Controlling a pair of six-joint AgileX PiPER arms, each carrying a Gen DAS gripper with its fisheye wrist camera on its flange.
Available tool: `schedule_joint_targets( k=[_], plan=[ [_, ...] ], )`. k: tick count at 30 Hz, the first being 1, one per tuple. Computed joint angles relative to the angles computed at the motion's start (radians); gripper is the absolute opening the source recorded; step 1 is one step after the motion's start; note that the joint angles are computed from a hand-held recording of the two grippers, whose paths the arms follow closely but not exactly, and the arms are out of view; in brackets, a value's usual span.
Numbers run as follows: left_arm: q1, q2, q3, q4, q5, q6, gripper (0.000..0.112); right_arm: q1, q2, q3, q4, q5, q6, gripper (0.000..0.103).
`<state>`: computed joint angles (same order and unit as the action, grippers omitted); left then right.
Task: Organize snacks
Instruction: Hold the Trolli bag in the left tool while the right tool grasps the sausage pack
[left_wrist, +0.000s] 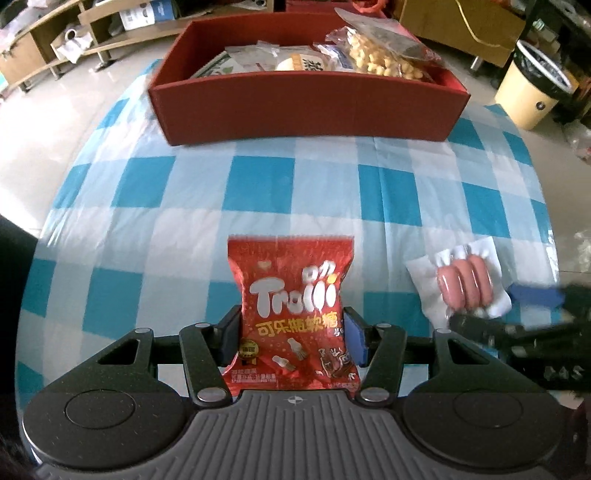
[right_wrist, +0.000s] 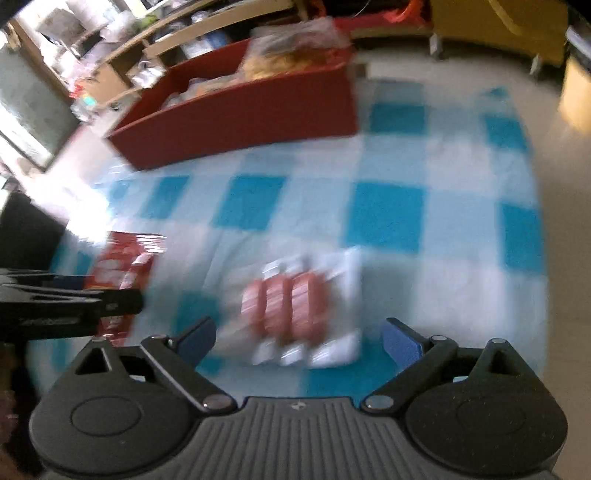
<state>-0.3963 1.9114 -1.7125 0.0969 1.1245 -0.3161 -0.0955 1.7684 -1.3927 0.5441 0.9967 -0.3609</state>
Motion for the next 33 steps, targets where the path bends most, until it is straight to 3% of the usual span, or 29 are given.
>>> schedule_joint_targets(
  k=[2,4,6,8,10,16,22,25,33],
  plan=[
    [0.022,-0.026,0.031,-0.012,-0.016,0.006,0.06,-0.036,-0.008,0.023,0.136,0.073,-0.058,0.098],
    [0.052,-0.031,0.031,-0.04,-0.02,0.017,0.059,-0.053,-0.028,0.051,0.213,0.093,-0.118,0.098],
    [0.071,-0.033,0.034,-0.047,-0.034,0.018,0.059,-0.029,-0.059,0.064,0.16,0.026,-0.111,0.098],
    [0.079,-0.035,0.044,-0.046,-0.04,0.022,0.059,0.033,-0.084,0.066,-0.007,-0.08,-0.049,0.098],
    [0.088,-0.028,0.046,-0.064,-0.038,0.031,0.06,0.083,-0.073,0.045,-0.129,-0.126,-0.02,0.098],
    [0.058,-0.047,0.1,-0.061,-0.055,-0.011,0.084,0.147,0.045,-0.101,-0.195,-0.092,-0.137,0.098],
    [0.002,-0.01,0.114,0.038,-0.048,-0.067,0.086,0.174,0.123,-0.15,-0.235,-0.055,-0.186,0.099],
    [-0.015,-0.017,0.138,0.083,-0.071,-0.097,0.092,0.186,0.099,-0.096,-0.25,-0.111,-0.212,0.103],
    [0.005,-0.013,0.16,0.094,-0.097,-0.147,0.103,0.195,0.085,-0.079,-0.269,-0.138,-0.148,0.103]
  ],
)
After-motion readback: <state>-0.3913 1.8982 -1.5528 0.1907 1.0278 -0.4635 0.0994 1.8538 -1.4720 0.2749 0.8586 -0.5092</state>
